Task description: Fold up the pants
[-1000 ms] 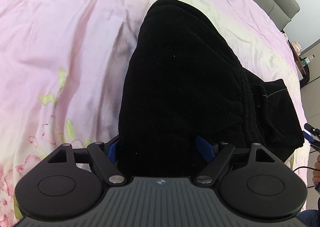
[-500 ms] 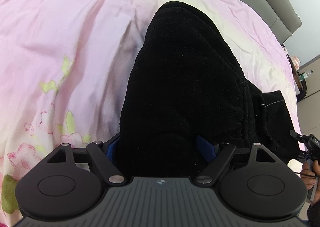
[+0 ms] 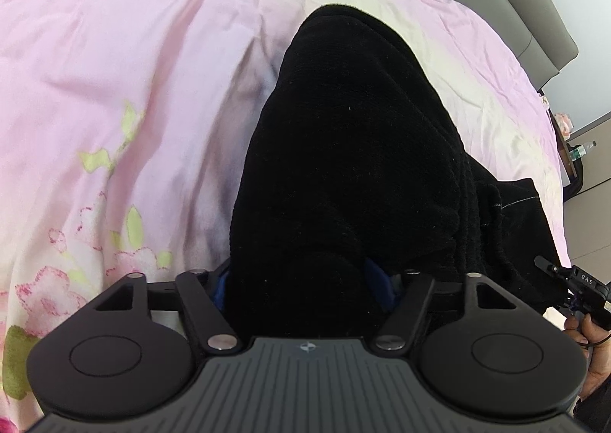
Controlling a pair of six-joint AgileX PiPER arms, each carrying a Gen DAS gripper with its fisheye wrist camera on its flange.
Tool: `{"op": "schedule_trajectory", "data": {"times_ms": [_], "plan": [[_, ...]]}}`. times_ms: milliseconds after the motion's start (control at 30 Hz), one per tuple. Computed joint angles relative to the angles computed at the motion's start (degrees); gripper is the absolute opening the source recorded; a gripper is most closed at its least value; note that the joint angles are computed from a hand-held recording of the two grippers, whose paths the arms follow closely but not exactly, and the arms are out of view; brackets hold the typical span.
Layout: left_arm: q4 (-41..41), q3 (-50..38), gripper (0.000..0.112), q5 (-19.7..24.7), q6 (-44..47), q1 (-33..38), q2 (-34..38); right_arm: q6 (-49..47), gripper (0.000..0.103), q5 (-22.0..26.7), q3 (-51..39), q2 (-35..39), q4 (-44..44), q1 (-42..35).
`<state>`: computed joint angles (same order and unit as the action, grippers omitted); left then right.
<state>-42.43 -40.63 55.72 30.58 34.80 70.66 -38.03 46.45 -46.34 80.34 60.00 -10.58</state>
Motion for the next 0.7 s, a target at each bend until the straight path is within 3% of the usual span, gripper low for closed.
{"op": "schedule_trajectory", "data": {"times_ms": [100, 200, 333, 400, 500, 600, 700], "plan": [[-2.21, 0.05, 0.048, 1.44, 2.42, 1.87, -1.95, -2.5, 0.022, 4.01, -0.49, -1.72, 3.78, -2.68], [-6.79, -0.43, 0.043, 5.63, 6.1, 5.13, -3.98, -4.09, 0.021, 9.76, -0.07, -5.78, 9.59, -7.48], [-10.26, -1.16, 0.043, 10.83, 8.32, 6.84, -3.49, -2.66, 0.021, 14.98, -0.57, -8.32, 8.05, -14.13], [-4.58, -1.85, 0.043, 7.22, 3.2, 1.29, -3.05, 1.72, 0.021, 14.88, -2.09, -6.27, 2.87, -15.72], [7.89, -1.36, 0.048, -2.79, -5.42, -10.55, -3.63, 8.74, 0.021, 11.13, -2.81, -0.72, -7.39, -12.79], [10.17, -2.15, 0.049, -3.7, -9.34, -12.89, -3.79, 7.39, 0.023, 11.58, -3.55, 1.1, -6.58, -13.04], [14.43, -2.13, 0.056, -4.92, -13.93, -15.72, -6.31, 6.42, 0.031, 13.1, -3.29, 0.4, -4.78, -14.18]]}}
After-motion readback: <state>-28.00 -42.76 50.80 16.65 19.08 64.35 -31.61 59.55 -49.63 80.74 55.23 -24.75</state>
